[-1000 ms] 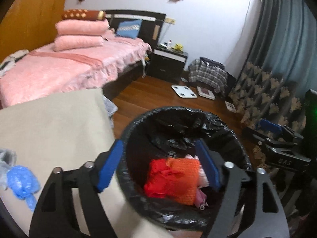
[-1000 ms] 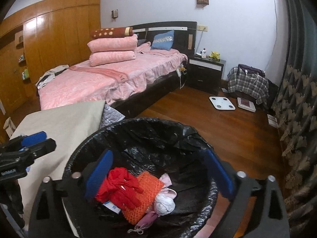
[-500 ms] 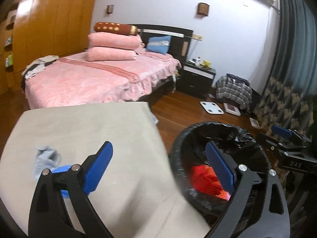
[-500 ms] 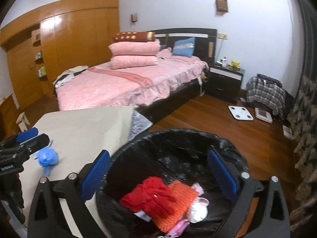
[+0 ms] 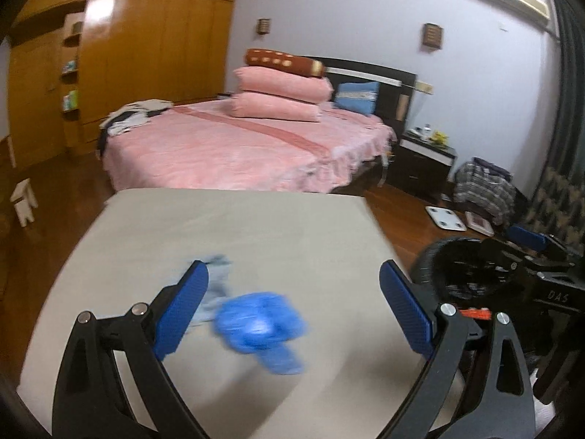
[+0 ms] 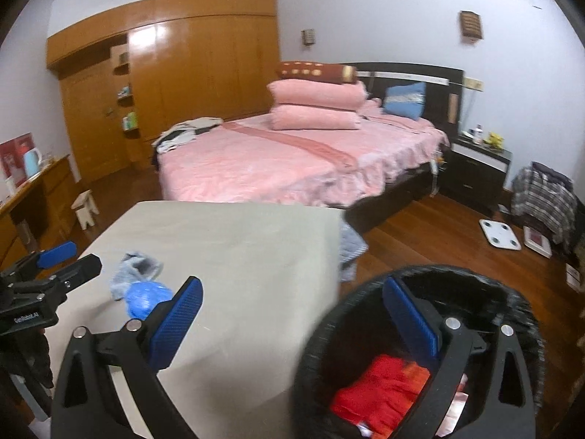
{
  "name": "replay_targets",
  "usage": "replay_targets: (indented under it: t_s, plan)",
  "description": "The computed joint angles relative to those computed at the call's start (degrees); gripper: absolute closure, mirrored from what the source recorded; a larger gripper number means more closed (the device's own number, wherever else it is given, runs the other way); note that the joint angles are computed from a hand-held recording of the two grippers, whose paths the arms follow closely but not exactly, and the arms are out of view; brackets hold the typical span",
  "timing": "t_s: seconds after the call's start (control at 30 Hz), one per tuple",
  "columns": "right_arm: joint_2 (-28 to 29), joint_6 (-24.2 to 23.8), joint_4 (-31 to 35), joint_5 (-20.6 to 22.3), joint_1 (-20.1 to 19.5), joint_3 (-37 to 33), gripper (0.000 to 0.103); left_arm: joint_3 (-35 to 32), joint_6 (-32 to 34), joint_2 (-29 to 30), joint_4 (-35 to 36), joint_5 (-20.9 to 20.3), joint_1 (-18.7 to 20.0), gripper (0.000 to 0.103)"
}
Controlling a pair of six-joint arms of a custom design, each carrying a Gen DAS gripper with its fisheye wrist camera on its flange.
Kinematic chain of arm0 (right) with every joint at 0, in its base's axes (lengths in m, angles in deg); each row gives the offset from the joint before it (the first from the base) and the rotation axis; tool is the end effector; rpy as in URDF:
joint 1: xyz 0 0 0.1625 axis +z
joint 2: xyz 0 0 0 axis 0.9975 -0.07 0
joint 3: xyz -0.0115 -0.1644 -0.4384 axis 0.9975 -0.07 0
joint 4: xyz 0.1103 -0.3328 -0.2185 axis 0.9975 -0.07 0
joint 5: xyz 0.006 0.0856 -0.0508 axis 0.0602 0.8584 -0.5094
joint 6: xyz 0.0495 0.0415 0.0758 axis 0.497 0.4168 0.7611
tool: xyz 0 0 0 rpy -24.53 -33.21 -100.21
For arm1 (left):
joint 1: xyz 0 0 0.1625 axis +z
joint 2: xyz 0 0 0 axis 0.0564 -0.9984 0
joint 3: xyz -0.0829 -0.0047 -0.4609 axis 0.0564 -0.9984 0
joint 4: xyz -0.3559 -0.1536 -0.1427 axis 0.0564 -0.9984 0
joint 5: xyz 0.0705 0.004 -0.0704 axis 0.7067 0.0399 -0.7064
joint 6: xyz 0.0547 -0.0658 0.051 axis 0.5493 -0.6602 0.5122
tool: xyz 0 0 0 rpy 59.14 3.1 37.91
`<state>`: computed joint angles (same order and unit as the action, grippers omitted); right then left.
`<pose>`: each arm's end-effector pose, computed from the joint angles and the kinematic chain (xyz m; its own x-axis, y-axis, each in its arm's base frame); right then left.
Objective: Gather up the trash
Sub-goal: 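Move both tools back to the table and grasp the blue plastic bag with the right tool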
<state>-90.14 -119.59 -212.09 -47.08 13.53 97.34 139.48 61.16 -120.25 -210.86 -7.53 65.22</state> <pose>0.2423 -0.8377 0.0999 -0.7408 -0.2325 0.6303 -0.6423 0.5199 -0.5632 -0.1061 -0.7915 0.2507 -0.7800 0.0511 -0.6237 0.5489 0.5346 -0.6427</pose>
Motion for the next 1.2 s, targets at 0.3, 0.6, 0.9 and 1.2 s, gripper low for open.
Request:
replay_targets:
  t_s: [0.3,0.6,0.9,1.2]
  plan:
    - [9.17,0.12,7.83,2.36,1.61,-11.58,0.006,0.23,1.04,-1.89,-1.31,4.01,4.31,0.011]
    - [16.92,-0.1,15.03,2.29,2.68,-21.29,0.006,-0.73,-0.29,-2.79,0.16,4.89,7.56,0.011]
    - [22.65,0.98,24.27,0.33,3.23,-30.01,0.006,-1.65,-0.62,-2.8,1.58,5.47,9.22,0.011]
    - [26.07,1.36,33.0,-1.28,3.47,-36.69,0.02,-2.4,-1.3,-2.72,2.42,5.62,9.66,0.011]
